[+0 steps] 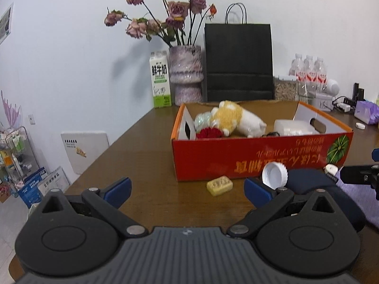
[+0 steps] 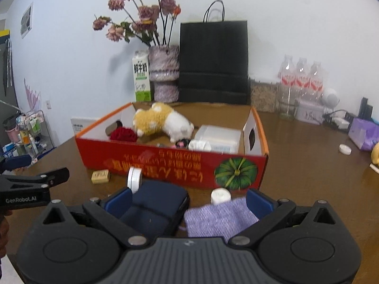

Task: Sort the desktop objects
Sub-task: 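Move both grippers back toward the yellow block and white cap, then grasp the purple cloth pouch on the table with the right gripper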

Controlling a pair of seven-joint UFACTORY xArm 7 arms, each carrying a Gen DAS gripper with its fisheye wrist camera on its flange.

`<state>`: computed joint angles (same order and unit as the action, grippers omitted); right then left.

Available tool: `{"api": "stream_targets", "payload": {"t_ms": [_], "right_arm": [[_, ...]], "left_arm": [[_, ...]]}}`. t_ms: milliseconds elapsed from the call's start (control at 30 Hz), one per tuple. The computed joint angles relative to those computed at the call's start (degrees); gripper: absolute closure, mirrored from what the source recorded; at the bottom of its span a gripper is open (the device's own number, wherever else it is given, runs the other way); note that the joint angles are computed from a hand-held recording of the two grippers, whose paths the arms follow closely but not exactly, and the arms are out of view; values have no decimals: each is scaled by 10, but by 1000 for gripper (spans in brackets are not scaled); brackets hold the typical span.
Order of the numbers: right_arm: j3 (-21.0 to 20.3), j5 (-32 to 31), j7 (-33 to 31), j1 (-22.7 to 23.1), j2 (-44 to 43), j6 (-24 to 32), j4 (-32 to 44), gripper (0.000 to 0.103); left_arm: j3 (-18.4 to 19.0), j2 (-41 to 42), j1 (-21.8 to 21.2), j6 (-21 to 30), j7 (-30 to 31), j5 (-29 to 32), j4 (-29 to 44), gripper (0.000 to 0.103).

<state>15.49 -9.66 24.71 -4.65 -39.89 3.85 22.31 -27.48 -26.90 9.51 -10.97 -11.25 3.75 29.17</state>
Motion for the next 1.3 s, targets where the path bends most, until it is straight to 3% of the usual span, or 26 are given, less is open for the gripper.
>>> {"api": "stream_targets", "payload": {"t_ms": [333, 967, 1133, 1300], "right_arm": [[4, -7, 5, -10, 2, 9, 3, 1], [-47, 0, -6, -15, -52, 52, -56, 1], [-75, 12, -34, 11, -28, 60, -52, 1], [-67, 14, -45, 6, 11, 59, -32, 1]], "left_arm": [[9, 13, -7, 5, 6, 2, 7, 0], [-4, 9, 4, 34, -16, 22, 11, 0], [-17, 11, 19, 38, -30, 36, 16, 0], [-26, 13, 29, 43, -41, 50, 20, 0]]}}
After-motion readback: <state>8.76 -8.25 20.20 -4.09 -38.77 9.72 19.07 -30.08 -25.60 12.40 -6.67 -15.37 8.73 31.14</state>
